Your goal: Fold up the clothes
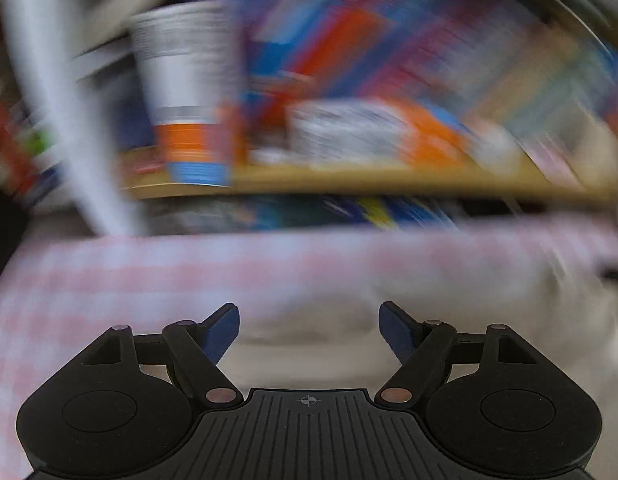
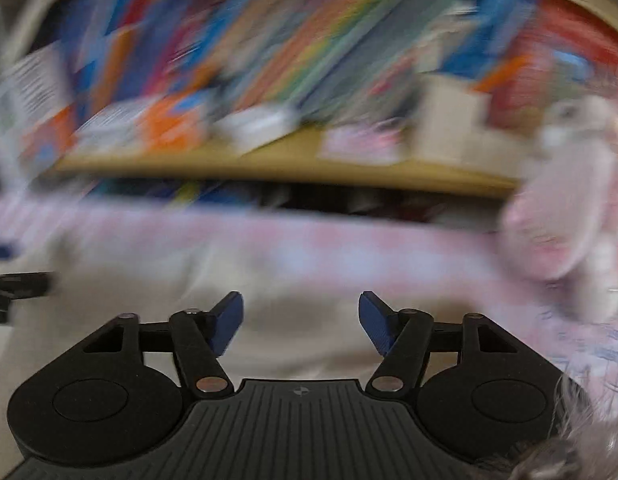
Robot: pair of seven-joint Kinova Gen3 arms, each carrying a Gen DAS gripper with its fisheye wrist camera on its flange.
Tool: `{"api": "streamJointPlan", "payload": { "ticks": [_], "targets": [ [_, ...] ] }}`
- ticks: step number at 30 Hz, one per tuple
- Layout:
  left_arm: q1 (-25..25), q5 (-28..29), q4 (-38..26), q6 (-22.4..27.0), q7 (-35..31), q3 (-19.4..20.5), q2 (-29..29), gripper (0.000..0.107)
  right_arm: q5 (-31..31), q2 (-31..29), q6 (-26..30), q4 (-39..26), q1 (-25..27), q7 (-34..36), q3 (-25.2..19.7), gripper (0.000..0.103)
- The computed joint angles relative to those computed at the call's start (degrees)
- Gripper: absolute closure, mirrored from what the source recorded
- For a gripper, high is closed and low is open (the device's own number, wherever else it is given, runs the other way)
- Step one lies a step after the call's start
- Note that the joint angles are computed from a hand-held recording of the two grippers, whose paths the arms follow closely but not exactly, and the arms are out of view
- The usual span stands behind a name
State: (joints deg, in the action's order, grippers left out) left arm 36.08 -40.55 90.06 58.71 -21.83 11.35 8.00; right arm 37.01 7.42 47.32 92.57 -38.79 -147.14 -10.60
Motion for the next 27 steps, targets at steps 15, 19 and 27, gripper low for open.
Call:
{"api": "streamJointPlan", "payload": {
  "ticks": [15, 19, 27],
  "targets": [
    [0.2, 4.7, 5.3, -9.0, -15.8, 8.7, -2.7, 0.073, -1.4, -7.9, -2.4, 10.9, 2.6, 8.7, -10.8, 0.042],
    [3.0, 4.3, 3.8, -8.7, -17.1, 5.8, -1.1, 0.075, -3.2, -6.7, -2.8, 9.8, 0.5, 6.8, -8.3, 0.042],
    [0.5, 11.9, 3.9, -18.9, -4.8, -5.1, -2.3, 0.075, -7.3, -6.6, -2.6, 9.1, 0.2, 8.8, -7.0, 0.035]
  ]
}}
